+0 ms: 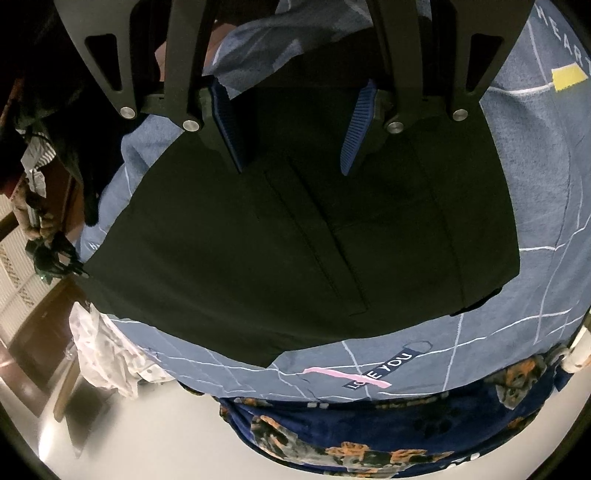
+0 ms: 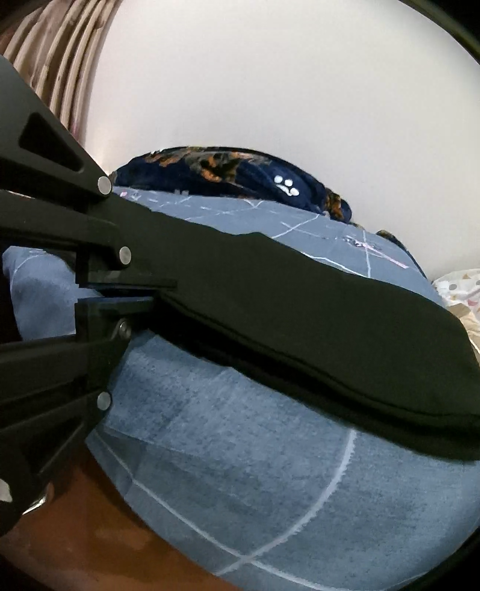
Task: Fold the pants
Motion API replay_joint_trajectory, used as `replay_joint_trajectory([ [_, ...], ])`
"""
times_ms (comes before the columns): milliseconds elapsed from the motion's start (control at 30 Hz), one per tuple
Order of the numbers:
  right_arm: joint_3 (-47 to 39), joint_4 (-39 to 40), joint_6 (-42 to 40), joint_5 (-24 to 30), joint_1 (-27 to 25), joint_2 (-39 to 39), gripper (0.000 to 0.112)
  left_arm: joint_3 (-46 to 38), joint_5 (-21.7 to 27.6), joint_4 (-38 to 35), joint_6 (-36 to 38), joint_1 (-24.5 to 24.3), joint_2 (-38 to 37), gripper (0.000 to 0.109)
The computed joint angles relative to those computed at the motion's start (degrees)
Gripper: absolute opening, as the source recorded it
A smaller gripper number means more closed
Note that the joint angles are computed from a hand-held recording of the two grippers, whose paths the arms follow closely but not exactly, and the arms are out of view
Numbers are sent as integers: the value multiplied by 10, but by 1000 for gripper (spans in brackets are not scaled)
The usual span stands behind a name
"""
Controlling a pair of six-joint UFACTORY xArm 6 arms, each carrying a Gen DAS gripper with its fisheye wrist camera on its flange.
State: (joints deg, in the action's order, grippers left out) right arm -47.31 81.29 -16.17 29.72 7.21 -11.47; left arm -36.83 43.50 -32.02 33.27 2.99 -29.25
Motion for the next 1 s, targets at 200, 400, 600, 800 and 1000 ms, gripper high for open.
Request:
replay_joint_trajectory([
  [200,-2,44,-41,-2,-11,-7,12,3,-4,-2,-1,-1,-2,55],
  [400,9,19,-5,-19,-24,-7,1,5,-8,-1,1,-5,-3,57],
  [600,7,-16,18,-34,-17,-9,1,3,-6,-13,3,-2,-1,57],
  [800,-12,37,-22,-10,-8,-6,21,8,-15,-24,8,-4,-2,60],
  [1000,-49,-60,25,0,36,31,5,17,-49,24,-50,-15,-20,60],
])
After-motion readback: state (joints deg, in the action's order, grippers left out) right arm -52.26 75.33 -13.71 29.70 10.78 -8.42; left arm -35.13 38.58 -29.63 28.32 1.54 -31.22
